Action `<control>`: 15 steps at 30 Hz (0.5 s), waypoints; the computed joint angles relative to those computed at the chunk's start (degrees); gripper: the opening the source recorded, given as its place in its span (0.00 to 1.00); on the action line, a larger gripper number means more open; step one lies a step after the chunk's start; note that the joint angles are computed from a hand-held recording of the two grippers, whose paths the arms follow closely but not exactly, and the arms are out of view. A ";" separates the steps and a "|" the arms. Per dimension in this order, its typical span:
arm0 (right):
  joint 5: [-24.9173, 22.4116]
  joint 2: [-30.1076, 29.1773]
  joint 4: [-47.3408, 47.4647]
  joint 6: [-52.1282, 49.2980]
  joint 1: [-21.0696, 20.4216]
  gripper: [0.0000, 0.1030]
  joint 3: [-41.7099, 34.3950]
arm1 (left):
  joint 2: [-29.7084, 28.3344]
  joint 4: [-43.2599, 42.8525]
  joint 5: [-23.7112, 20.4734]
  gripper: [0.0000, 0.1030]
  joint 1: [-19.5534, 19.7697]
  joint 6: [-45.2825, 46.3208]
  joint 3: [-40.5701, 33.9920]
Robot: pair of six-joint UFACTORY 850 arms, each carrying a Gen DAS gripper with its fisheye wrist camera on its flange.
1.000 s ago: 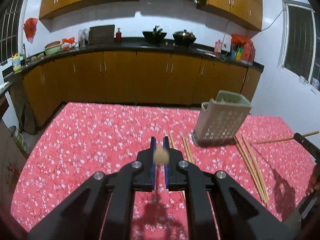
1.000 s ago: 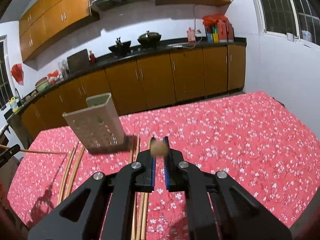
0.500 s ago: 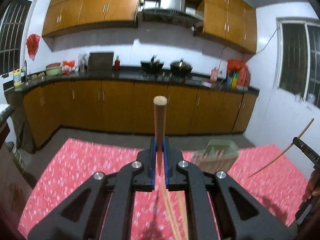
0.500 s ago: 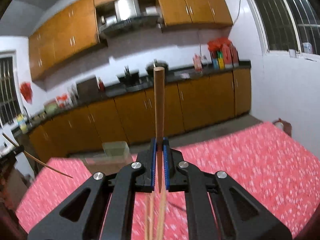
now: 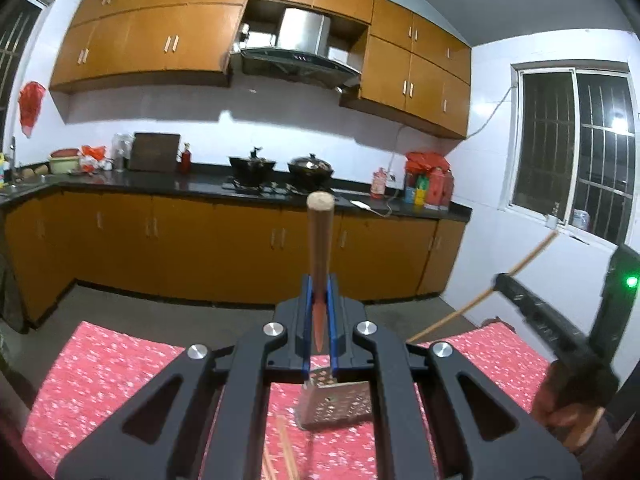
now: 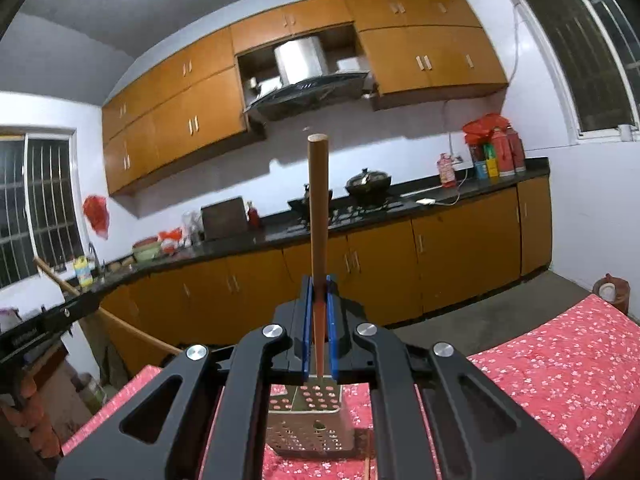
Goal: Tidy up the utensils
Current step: 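Lift the chopstick in the left gripper over the holder while the right gripper carries its own, then open the left gripper over the holder while the right gripper releases its chopstick too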
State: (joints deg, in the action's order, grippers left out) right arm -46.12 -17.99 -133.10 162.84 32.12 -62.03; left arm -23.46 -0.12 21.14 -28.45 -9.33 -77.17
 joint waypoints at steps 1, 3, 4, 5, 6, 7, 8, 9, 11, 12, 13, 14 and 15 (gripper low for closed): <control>1.33 -1.01 0.13 -0.50 -0.30 0.07 -0.92 | -0.68 2.27 -0.57 0.07 -0.02 -2.37 -0.59; 3.04 -2.20 0.74 -1.21 -0.61 0.07 -1.91 | -1.67 3.90 -1.68 0.07 -0.41 -3.76 -1.49; 3.69 -2.61 1.14 -1.47 -0.64 0.07 -2.11 | -2.36 2.94 -2.14 0.07 -0.71 -2.49 -2.17; 4.28 -2.89 1.59 -1.79 -0.67 0.07 -2.46 | -3.10 3.20 -2.56 0.07 -0.79 -2.45 -2.86; 5.53 -3.49 1.81 -1.75 -1.01 0.07 -2.93 | -3.92 3.77 -3.03 0.07 -0.86 -2.82 -3.60; 6.49 -3.79 2.04 -1.79 -1.25 0.07 -3.30 | -4.56 3.83 -3.42 0.07 -0.86 -2.77 -4.18; 7.01 -4.04 2.22 -1.77 -1.28 0.07 -3.46 | -5.58 2.99 -4.23 0.07 -1.00 -1.63 -5.19; 7.82 -4.30 2.41 -1.93 -1.38 0.07 -3.79 | -6.73 3.55 -5.24 0.07 -1.06 -2.02 -6.41; 8.98 -4.78 2.94 -2.63 -1.38 0.07 -4.29 | -8.35 5.13 -6.40 0.07 -1.13 -3.66 -7.56; 9.69 -4.87 2.95 -2.82 -1.43 0.07 -4.41 | -9.29 6.09 -7.35 0.07 -1.08 -4.67 -8.55; 10.10 -4.98 2.95 -2.85 -1.41 0.07 -4.51 | -10.22 8.02 -8.49 0.08 -1.02 -6.80 -9.49; 10.47 -4.94 2.71 -2.46 -1.39 0.08 -4.41 | -10.85 11.23 -9.34 0.08 -0.87 -10.36 -10.12; 11.14 -4.75 2.23 -2.03 -1.48 0.08 -4.22 | -10.96 13.30 -9.57 0.08 -0.66 -12.81 -10.10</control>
